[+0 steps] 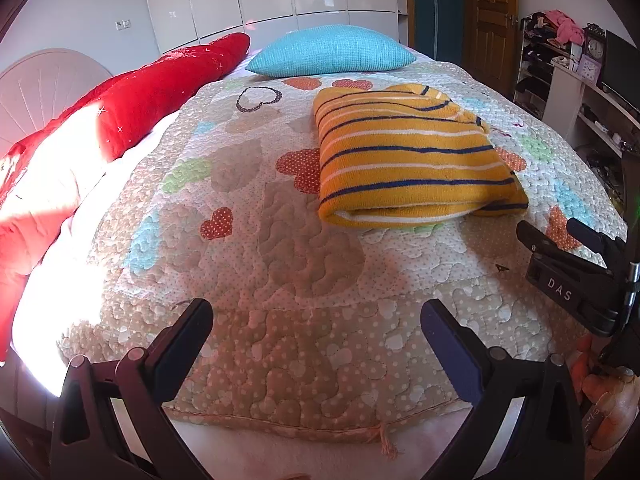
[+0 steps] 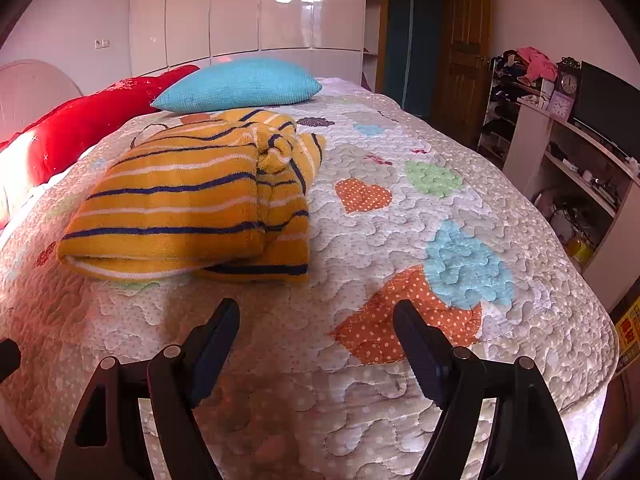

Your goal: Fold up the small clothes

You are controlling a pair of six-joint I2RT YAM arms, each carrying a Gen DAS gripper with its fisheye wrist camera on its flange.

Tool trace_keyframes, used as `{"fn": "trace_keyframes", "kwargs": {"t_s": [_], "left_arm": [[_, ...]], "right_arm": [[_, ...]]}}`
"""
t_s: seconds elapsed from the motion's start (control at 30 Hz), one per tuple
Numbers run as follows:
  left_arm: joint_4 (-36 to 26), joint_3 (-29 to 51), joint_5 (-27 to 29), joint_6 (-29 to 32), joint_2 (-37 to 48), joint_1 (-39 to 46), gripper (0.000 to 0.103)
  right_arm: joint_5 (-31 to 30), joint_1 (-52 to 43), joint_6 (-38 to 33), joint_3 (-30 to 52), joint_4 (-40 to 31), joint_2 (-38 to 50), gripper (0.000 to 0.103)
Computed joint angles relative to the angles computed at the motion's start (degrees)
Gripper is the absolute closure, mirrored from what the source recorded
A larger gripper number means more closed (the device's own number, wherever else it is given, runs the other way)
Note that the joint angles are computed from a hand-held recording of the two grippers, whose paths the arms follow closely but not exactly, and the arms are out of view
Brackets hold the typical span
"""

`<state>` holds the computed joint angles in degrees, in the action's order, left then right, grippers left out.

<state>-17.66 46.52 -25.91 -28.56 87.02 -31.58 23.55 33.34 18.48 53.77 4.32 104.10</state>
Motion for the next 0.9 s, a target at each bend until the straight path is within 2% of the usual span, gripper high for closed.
{"fn": "trace_keyframes", "kwargs": {"t_s": [0.23,0.9], "left_arm": [[0.6,-0.5,0.9,-0.8,1.7,-0.5,0.000],[1.5,-1.3,2.6,-0.8,3.1,0.6,0.000]], "right_arm": [[-1.5,-1.0,0.0,1.4,-0.8,1.4,0.020],[2.0,1.7,-2.0,0.1,1.4,0.2,0.017]]}}
